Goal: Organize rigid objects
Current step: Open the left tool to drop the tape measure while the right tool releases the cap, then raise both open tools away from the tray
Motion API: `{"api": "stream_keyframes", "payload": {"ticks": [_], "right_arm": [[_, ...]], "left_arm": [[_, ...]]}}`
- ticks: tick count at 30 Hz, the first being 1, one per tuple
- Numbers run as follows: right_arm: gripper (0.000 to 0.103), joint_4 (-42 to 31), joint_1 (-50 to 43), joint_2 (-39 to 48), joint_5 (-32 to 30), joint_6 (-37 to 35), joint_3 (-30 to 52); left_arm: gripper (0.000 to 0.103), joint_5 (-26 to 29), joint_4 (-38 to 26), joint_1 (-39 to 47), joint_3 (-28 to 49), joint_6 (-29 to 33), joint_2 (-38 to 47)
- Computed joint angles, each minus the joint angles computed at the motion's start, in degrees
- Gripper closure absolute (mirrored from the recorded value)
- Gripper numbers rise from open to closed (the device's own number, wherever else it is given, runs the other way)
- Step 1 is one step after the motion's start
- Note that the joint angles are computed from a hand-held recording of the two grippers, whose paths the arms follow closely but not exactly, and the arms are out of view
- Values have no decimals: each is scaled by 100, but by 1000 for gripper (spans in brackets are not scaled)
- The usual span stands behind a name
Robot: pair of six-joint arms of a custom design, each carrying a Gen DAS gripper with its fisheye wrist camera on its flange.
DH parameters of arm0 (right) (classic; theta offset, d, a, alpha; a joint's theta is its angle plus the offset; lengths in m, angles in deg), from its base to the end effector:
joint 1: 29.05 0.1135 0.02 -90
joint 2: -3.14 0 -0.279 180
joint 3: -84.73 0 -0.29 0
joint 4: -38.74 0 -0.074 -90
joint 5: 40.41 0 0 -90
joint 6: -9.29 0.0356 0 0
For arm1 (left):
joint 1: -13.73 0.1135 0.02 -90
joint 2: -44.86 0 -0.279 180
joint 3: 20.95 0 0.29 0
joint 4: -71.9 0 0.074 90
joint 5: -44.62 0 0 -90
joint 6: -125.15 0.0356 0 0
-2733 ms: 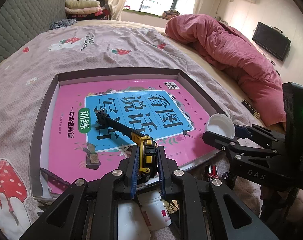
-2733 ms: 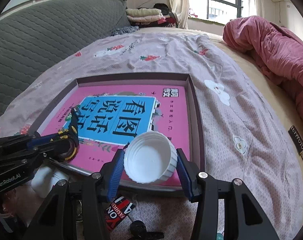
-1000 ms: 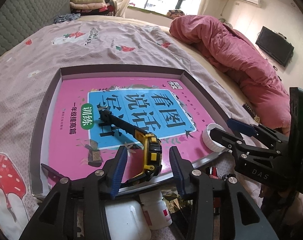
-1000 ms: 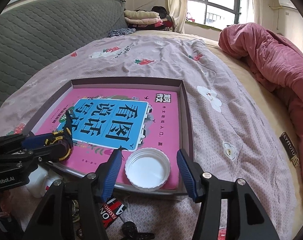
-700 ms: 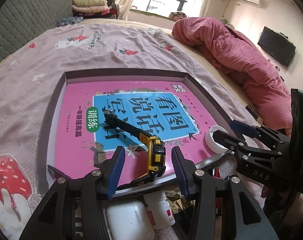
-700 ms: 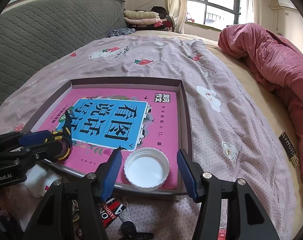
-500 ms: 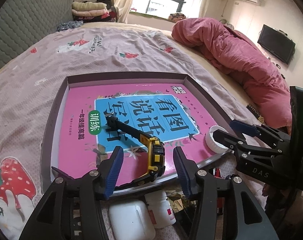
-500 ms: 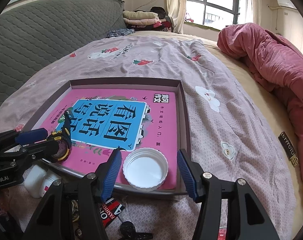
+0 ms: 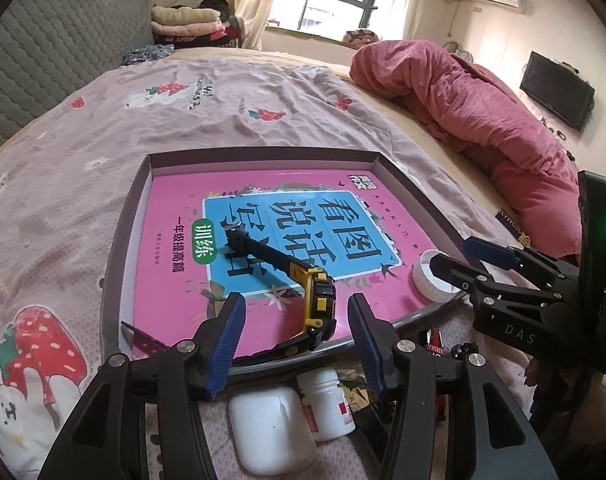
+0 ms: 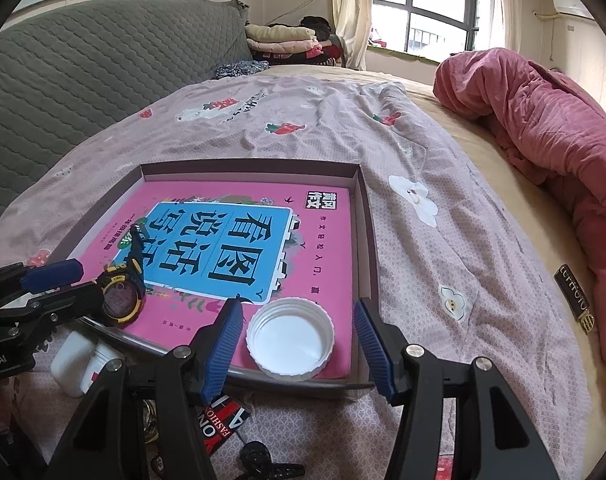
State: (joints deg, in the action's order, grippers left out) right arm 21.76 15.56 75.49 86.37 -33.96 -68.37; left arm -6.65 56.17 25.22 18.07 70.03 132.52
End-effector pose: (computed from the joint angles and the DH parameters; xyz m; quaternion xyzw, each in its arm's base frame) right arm 0.1476 0.1157 0.0818 0.0924 0.9200 -0.0523 0.3772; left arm 0.2438 0.0268 0.0828 0.2585 0.8859 -0.2148 0.3196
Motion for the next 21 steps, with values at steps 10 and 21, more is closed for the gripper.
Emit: {"api": "stream_keyframes", "payload": {"ticks": [10, 21], "right_arm": [[45, -199, 34, -394, 10, 81, -97], [45, -584, 220, -730, 195, 360, -192]], "left_arm": [[44, -33, -61, 204, 4, -6, -87], [43, -21, -285, 521, -45, 123, -379]]}}
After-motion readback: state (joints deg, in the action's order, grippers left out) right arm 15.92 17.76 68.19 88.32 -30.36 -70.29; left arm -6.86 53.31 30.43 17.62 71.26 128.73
